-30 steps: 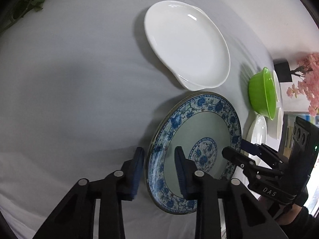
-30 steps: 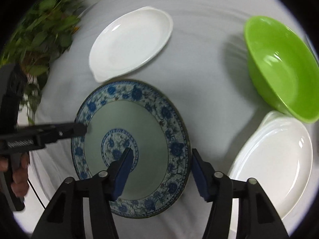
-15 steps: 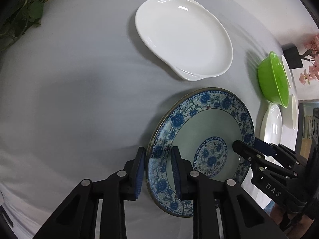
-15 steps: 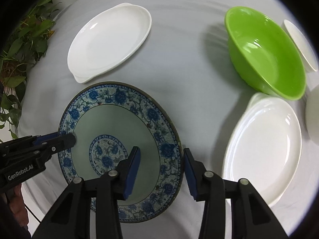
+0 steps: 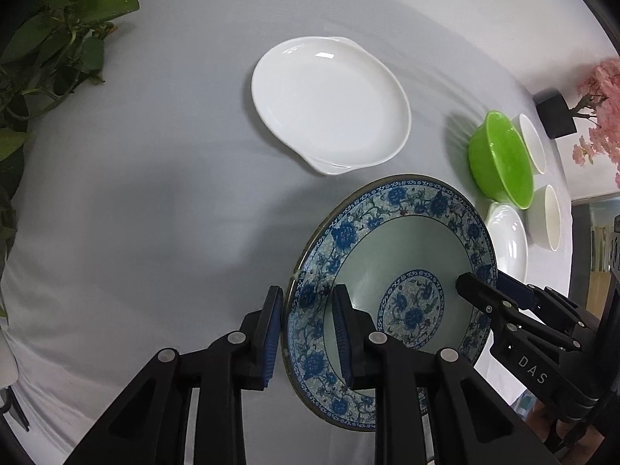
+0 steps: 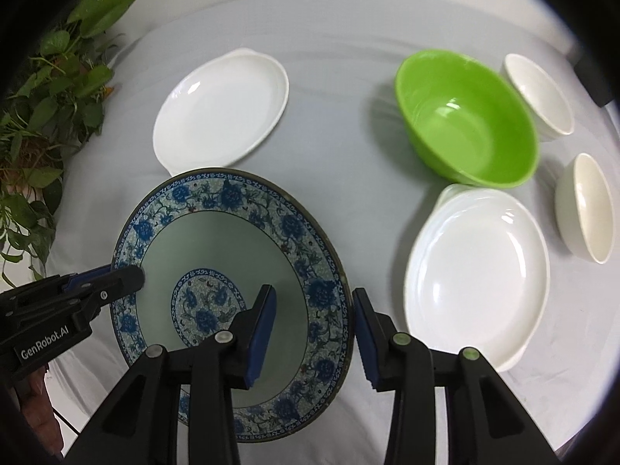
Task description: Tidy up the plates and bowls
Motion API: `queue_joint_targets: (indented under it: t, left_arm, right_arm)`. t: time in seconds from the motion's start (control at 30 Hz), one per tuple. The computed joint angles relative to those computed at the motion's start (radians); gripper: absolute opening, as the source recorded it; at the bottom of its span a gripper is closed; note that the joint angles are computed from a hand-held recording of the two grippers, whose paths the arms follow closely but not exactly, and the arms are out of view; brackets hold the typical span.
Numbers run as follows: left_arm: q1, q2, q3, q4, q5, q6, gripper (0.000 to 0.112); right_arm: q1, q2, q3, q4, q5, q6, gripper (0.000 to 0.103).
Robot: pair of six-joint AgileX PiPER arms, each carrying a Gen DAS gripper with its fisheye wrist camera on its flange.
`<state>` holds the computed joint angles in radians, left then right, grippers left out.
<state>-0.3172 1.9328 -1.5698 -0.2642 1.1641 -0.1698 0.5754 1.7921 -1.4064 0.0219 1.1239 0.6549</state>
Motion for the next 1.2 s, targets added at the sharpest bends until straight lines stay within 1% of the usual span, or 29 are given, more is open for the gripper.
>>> queue_joint_targets:
  t: [0.23,0.37,0.43,0.6,0.73,0.87,0.93,1.03,1.2]
  left_arm:
    - [-0.024,-0.111,0.055,0.000,0.028,-0.019,0.022]
    - [-0.078,-0.178,0.090,0.017,0.038,-0.083,0.022]
    - [-0.105,-0.216,0.112,0.030,0.042,-0.119,0.022]
    - [-0.173,-0.311,0.188,0.072,0.040,-0.212,0.022]
    - [-0.237,-0.388,0.260,0.091,0.036,-0.274,0.022]
    - [-0.304,-0.439,0.320,0.116,0.018,-0.345,0.022]
    - [-0.334,-0.461,0.360,0.119,-0.004,-0.377,0.022]
    - [-0.361,-0.495,0.429,0.125,-0.031,-0.404,0.022]
    - [-0.388,-0.538,0.549,0.117,-0.093,-0.430,0.022]
  right_arm:
    - [0.027,-0.108,0.047,-0.047,0.047,0.063,0.039]
    - [0.058,-0.169,0.076,-0.069,0.079,0.112,0.039]
    - [0.074,-0.179,0.079,-0.072,0.085,0.130,0.039]
    - [0.105,-0.297,0.192,-0.049,0.075,0.156,0.039]
    - [0.159,-0.374,0.263,-0.061,0.079,0.223,0.039]
    - [0.194,-0.448,0.333,-0.059,0.087,0.267,0.039]
    - [0.207,-0.474,0.363,-0.059,0.085,0.279,0.039]
    - [0.232,-0.503,0.412,-0.055,0.070,0.301,0.039]
    - [0.281,-0.513,0.482,-0.043,0.020,0.338,0.039]
